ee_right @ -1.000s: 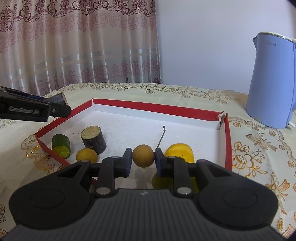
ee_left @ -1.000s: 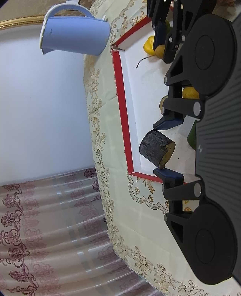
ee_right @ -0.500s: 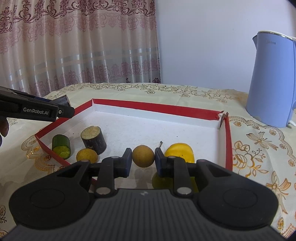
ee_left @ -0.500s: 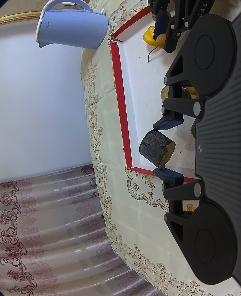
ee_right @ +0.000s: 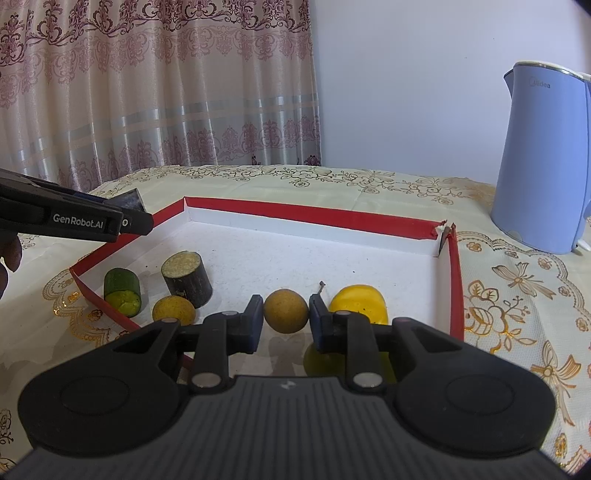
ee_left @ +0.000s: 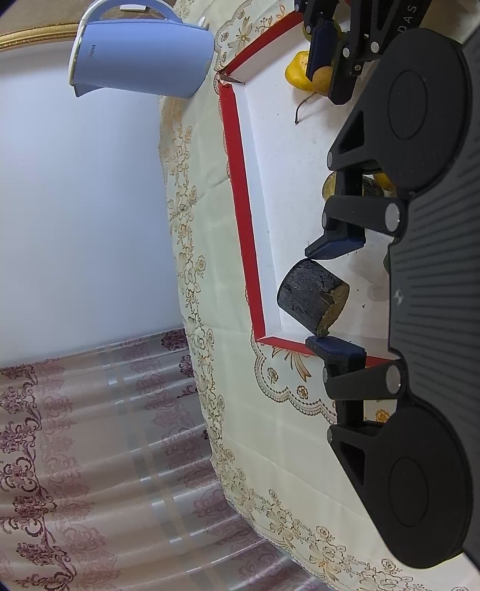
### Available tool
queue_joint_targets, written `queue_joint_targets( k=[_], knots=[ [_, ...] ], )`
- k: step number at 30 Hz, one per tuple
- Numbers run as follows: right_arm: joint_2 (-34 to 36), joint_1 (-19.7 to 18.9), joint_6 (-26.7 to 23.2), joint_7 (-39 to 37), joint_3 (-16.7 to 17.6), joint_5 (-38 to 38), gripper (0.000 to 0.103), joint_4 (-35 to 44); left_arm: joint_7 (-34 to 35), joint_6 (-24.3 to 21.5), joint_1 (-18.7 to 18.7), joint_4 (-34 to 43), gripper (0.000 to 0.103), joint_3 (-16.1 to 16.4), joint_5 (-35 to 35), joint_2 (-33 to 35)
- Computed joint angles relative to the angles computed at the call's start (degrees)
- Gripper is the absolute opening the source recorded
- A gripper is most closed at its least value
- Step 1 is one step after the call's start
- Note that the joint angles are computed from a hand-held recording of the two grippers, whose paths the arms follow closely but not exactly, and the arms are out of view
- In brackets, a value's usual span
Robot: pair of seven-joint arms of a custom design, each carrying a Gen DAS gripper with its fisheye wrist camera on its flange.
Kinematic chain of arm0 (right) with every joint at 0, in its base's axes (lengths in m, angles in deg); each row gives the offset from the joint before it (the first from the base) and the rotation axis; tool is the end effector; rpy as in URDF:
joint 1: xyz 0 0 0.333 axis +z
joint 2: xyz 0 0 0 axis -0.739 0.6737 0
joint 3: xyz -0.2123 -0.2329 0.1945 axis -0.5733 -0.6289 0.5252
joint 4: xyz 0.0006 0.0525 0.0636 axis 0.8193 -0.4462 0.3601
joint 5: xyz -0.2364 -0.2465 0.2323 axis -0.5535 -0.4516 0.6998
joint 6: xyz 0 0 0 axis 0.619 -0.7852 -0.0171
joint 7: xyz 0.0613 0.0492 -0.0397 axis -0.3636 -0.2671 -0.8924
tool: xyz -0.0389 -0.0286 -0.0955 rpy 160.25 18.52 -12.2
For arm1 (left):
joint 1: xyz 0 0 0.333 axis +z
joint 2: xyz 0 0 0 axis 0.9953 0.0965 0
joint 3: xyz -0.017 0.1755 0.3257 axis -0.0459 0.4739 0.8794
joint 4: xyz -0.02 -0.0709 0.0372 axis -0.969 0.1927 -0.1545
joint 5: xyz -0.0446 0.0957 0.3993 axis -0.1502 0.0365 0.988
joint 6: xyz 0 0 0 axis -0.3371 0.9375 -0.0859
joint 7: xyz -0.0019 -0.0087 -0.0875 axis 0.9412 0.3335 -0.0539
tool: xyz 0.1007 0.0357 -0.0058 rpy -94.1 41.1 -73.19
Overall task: Organize fruits
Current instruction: 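Lower the small brown fruit into the tray and open the right gripper while the left holds the chunk, then lower the eggplant chunk into the tray and open the left gripper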
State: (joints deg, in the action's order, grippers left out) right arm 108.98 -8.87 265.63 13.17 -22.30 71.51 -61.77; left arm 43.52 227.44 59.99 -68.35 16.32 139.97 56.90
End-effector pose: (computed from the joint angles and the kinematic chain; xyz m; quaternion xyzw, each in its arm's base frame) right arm 0.6774 0.4853 0.3432 -0.7143 0.4615 -0.2224 0.4768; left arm 0.6604 -0.3513 0.3912 -0.6203 0.6231 -0.2656 0.3955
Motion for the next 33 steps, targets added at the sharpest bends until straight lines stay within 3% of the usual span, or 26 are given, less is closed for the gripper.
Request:
queue_joint_targets(
  k=[11,14,16,22,33],
  knots=[
    [-0.2,0.4,1.0,-0.1,-0.1,0.2,0.030,-0.4,0.5,0.3,0.0,0.3,0.044,0.1,-0.2,0.3],
    [-0.3,0.7,2.9,-0.3,-0.3,1.2,0.043,-0.7,1.1,1.1,0.6,0.5,0.044,-0.1,-1.4,0.4],
    [-0.4,-0.8,4.2,-0.9,2.2,0.5,0.044,-1.1,2.1,1.4,1.0,0.7,0.044,-0.2,-2.9,0.6],
    [-0.5,-2.7,5.5,-2.4,5.2,0.0,0.049,-1.3,4.5,2.3,1.4,1.9,0.044,0.0,-6.6,1.7],
    [-0.4,-3.7,6.1,-3.5,7.0,-0.1,0.053,-1.4,8.4,4.1,0.4,2.6,0.044,0.5,-9.9,2.9]
  ],
)
